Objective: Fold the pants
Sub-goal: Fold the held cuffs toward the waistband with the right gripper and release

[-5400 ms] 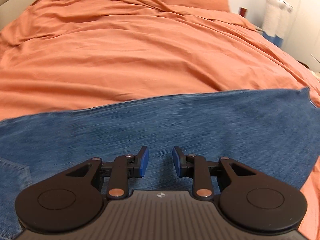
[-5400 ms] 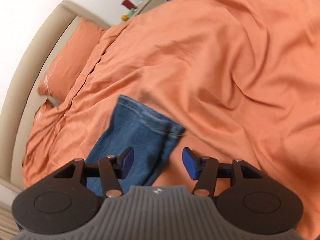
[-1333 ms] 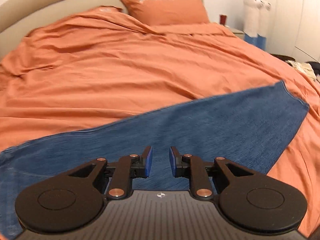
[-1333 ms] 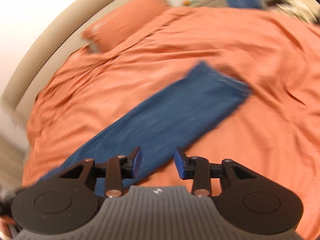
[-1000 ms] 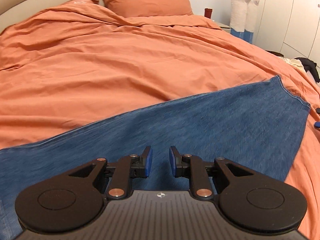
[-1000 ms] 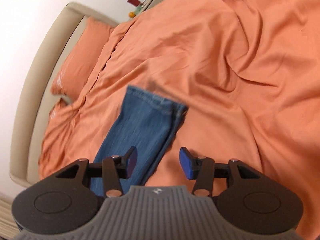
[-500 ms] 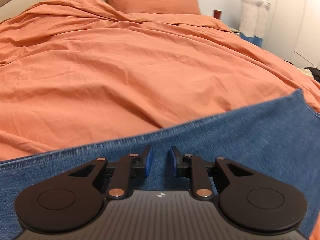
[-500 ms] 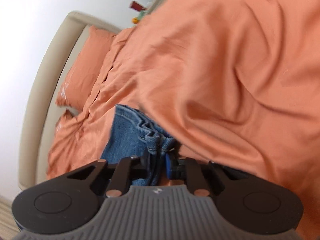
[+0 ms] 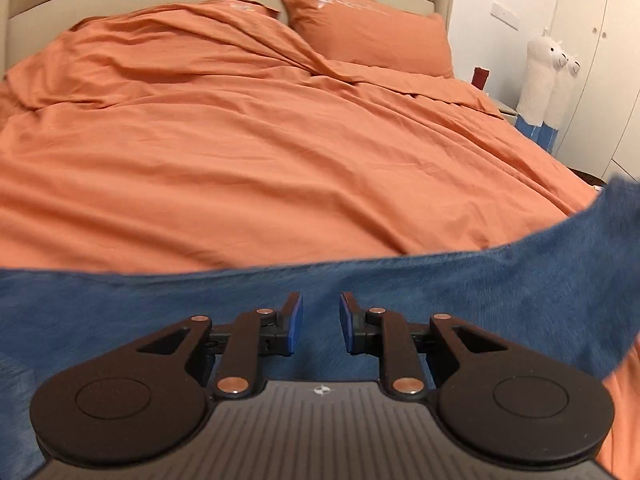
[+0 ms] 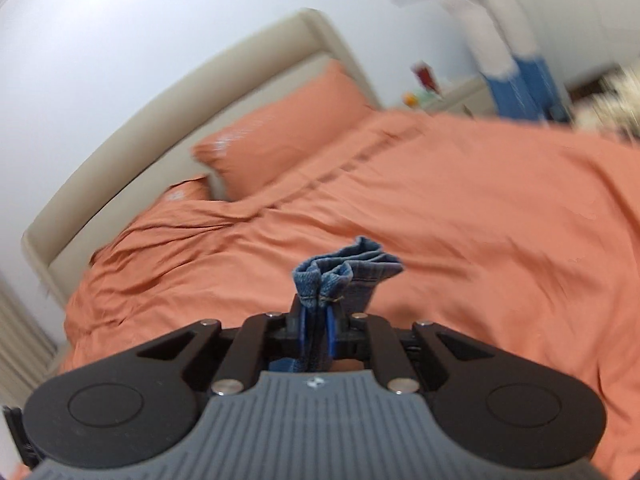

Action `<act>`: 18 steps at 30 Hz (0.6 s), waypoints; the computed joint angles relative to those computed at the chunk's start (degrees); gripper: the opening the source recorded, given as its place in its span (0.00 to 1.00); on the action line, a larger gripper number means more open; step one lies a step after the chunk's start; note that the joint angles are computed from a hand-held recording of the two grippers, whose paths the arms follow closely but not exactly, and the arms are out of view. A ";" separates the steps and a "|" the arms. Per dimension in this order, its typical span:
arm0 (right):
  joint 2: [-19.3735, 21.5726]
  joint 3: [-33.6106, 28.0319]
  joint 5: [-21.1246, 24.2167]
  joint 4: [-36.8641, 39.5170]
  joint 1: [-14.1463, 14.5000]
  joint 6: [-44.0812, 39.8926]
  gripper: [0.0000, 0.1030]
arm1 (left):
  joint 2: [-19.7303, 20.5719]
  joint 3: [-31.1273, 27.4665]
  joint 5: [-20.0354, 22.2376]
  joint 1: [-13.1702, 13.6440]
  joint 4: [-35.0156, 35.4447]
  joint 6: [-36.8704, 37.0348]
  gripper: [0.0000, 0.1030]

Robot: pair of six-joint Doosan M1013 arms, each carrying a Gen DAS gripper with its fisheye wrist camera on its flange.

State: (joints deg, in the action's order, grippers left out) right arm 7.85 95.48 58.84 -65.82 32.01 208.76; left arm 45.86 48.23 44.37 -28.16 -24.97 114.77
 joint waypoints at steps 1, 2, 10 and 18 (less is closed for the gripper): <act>0.89 -1.93 0.29 -0.35 0.34 -2.58 0.05 | -1.01 1.24 0.05 0.55 -0.38 0.33 0.25; 1.94 -4.03 0.37 -0.69 0.66 -5.23 0.05 | -1.94 2.41 -0.04 1.02 -0.46 0.12 0.25; 11.84 -18.85 -4.85 0.07 2.30 -16.41 0.05 | -6.24 7.60 1.57 5.23 -6.66 -1.91 0.25; 23.00 -28.22 -13.15 11.48 4.05 -23.53 0.05 | -6.43 9.78 4.79 8.32 -12.85 -2.79 0.25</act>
State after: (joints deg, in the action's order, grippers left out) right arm 30.85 67.26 45.69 -54.34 36.06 185.23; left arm 39.44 58.01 49.17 -19.84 -37.83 111.98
